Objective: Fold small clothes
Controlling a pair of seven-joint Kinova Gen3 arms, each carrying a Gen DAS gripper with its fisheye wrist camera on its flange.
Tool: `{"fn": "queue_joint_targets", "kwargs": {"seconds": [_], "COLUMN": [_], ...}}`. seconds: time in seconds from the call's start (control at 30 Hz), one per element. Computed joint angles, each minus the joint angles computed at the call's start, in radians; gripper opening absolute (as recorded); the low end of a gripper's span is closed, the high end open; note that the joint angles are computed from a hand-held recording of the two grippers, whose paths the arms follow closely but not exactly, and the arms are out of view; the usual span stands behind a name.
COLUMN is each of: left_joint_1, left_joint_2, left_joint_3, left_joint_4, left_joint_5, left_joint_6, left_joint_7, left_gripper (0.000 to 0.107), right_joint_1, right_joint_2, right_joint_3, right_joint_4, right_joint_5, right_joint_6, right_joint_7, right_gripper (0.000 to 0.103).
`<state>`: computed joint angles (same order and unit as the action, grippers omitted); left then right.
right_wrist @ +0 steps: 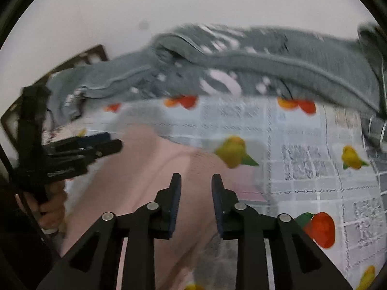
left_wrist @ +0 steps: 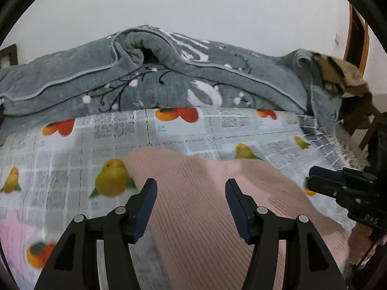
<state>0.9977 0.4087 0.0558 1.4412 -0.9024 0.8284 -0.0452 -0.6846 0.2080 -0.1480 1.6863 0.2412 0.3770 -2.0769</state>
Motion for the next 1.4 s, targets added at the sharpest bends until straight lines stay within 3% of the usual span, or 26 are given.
{"fn": "queue_joint_targets", "kwargs": {"seconds": [0.1, 0.23, 0.33, 0.4, 0.57, 0.8, 0.9, 1.0, 1.1, 1.17, 1.4], "left_joint_1": [0.039, 0.079, 0.115, 0.107, 0.097, 0.063, 0.040, 0.051, 0.086, 0.110, 0.151], "left_joint_2": [-0.004, 0.049, 0.055, 0.056, 0.062, 0.111, 0.101, 0.064, 0.061, 0.062, 0.067], "left_joint_3": [0.011, 0.025, 0.002, 0.006, 0.000, -0.001, -0.009, -0.016, -0.008, -0.002, 0.033], "left_joint_4": [0.013, -0.017, 0.016, 0.020, 0.040, -0.057, -0.065, -0.036, -0.044, -0.050, -0.077], "left_joint_5": [-0.006, 0.031, -0.012, -0.011, -0.028, 0.004, 0.033, 0.044, 0.030, 0.020, 0.042], "left_joint_6": [0.025, 0.123, 0.115, 0.107, 0.069, 0.123, 0.101, 0.079, 0.133, 0.163, 0.221], "left_joint_7": [0.034, 0.048, 0.132, 0.146, 0.173, 0.041, 0.000, 0.013, 0.017, 0.033, 0.075], "left_gripper": [0.056, 0.057, 0.059, 0.064, 0.068, 0.069, 0.068, 0.066, 0.066, 0.066, 0.065], "right_joint_1": [-0.049, -0.234, -0.365, -0.397, -0.292, -0.238, -0.206, -0.146, -0.161, -0.135, -0.160], "right_joint_2": [-0.025, 0.027, 0.019, 0.024, 0.049, 0.118, 0.120, 0.070, 0.000, -0.022, -0.070], "right_joint_3": [-0.007, 0.124, 0.251, 0.272, 0.119, 0.064, 0.050, 0.018, 0.041, 0.005, -0.020], "right_joint_4": [0.052, 0.048, 0.095, 0.102, 0.084, -0.022, -0.047, -0.010, 0.063, 0.093, 0.204], "right_joint_5": [0.115, 0.277, 0.369, 0.433, 0.586, 0.567, 0.509, 0.421, 0.411, 0.400, 0.502], "right_joint_6": [-0.039, 0.061, 0.041, 0.053, 0.127, 0.223, 0.217, 0.161, 0.119, 0.120, 0.146], "right_joint_7": [-0.089, -0.230, -0.352, -0.433, -0.602, -0.601, -0.554, -0.477, -0.509, -0.503, -0.664], "right_gripper": [0.027, 0.027, 0.026, 0.024, 0.024, 0.024, 0.024, 0.024, 0.029, 0.029, 0.029]}}
